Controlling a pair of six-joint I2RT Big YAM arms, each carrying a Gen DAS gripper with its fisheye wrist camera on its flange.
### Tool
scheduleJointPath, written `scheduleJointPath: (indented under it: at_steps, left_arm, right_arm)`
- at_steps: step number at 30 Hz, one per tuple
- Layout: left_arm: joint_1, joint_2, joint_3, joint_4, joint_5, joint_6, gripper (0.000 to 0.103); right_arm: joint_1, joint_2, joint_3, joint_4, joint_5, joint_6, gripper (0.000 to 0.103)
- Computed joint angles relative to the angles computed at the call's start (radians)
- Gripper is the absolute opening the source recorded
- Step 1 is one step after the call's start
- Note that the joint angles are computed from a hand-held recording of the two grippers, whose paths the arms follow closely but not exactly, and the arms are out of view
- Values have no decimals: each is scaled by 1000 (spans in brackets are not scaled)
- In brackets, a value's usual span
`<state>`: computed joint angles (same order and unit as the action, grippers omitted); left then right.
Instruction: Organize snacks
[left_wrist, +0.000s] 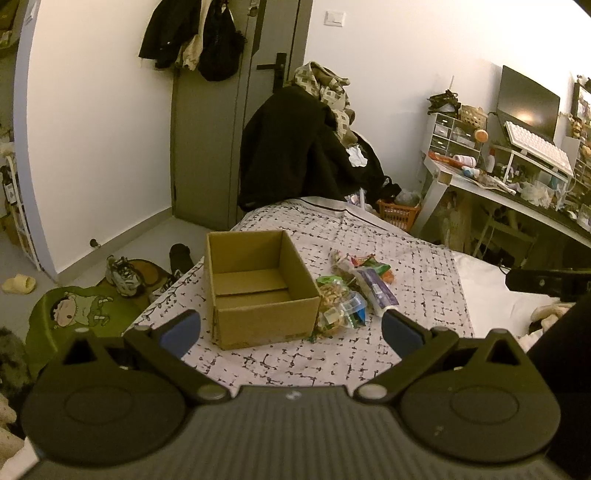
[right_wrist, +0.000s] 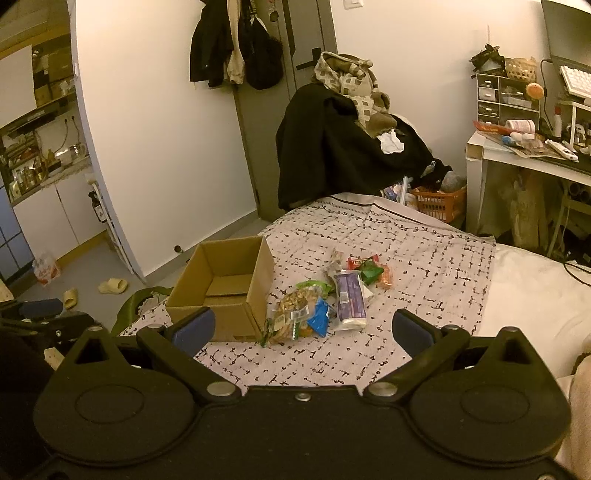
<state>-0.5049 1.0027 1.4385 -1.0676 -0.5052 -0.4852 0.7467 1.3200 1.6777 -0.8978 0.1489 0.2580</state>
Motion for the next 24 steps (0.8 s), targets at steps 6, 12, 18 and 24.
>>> scheduleJointPath:
  at_steps: [6,12,18,24]
  left_arm:
    - [6,-1,-2,3,4,12,103]
    - [2,1,-2,4,5,21,103]
    - [-12,-2,-3,10,-16,29,103]
    - [-18,-3,3,22,-19,35,103]
  right_arm:
    - [1,1,2,-2,5,6,103]
    - [-2,3,5,-3,0,5,103]
    - [-5,5,9,-3,-2,1,103]
    - [-8,7,14,-1,-1,-13,103]
